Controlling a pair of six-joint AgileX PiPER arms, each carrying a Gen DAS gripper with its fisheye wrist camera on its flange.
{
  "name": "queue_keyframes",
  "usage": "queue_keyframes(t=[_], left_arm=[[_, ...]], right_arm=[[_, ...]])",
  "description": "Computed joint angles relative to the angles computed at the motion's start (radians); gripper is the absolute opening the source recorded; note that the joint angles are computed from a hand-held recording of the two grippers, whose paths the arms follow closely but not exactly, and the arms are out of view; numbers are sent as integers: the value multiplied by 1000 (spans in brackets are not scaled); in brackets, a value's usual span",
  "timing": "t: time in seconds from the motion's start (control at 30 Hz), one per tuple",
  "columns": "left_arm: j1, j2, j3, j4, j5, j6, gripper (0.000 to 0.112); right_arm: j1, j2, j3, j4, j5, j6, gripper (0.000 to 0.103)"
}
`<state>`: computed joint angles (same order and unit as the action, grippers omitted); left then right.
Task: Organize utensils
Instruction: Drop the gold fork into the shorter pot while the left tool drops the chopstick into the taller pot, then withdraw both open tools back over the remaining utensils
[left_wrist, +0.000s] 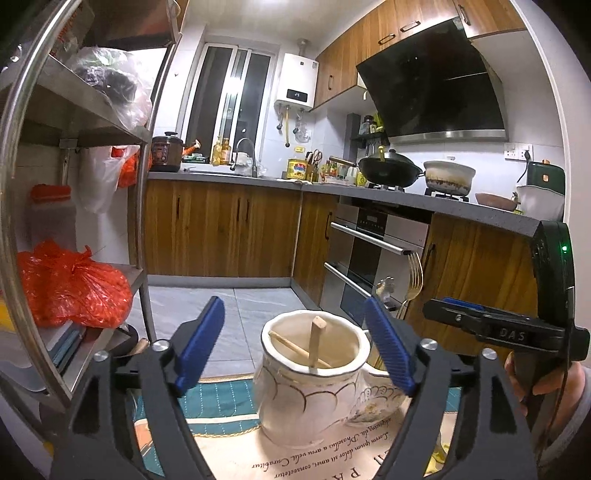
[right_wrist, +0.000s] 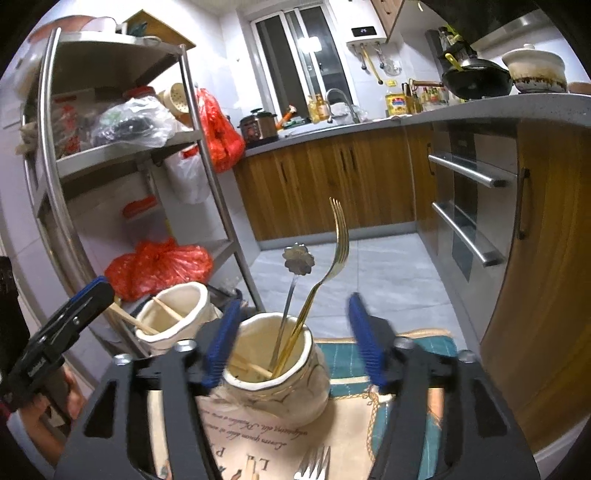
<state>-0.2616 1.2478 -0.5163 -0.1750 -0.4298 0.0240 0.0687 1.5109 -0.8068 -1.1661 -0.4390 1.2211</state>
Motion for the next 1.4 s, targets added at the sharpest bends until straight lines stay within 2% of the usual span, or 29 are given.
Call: queue_keyframes(t=[0.03,0.17,0.3,0.47,0.6,0.7,0.77,0.83,0.93,1.07,1.27,1.4], left_arm=[[2,-12,5,-1,6,1,82],[-35,-78,34,-170,19,153,98],[-57,-133,51,-259,55,245,97],[-105,-177,71,-547,87,511,97],[-92,-203,103,-594,139,539,97],[-106,-206,124,-725,144,647,97],[-107,-205,137,-746,162,651,97],[-114,-198,148,-767,173,660,97],[-150,-181,159,-909,168,777,97],[-165,-164,170,-930,180,783,97],[-200,-124,163,-1038,187,862,97],[-245,-104,156,-1115,166,931,97]], right_arm=[[-6,-17,14,14,-3,-9,92],[-38,-87,75,100,-4,-95,98],[-85,-143,114,56,6,-81,98],[-162,-212,189,-1,5,-88,98],[-245,-221,225,-105,-24,-15,98],[-285,-214,241,-172,-32,31,98],[-299,-208,256,-195,-23,36,98],[-306,-204,271,-188,-18,14,98],[-315,-188,287,-194,-15,-6,98],[-320,-177,307,-187,-11,-44,98],[-288,-155,326,-182,2,-65,98],[-248,-147,339,-175,15,-84,98]])
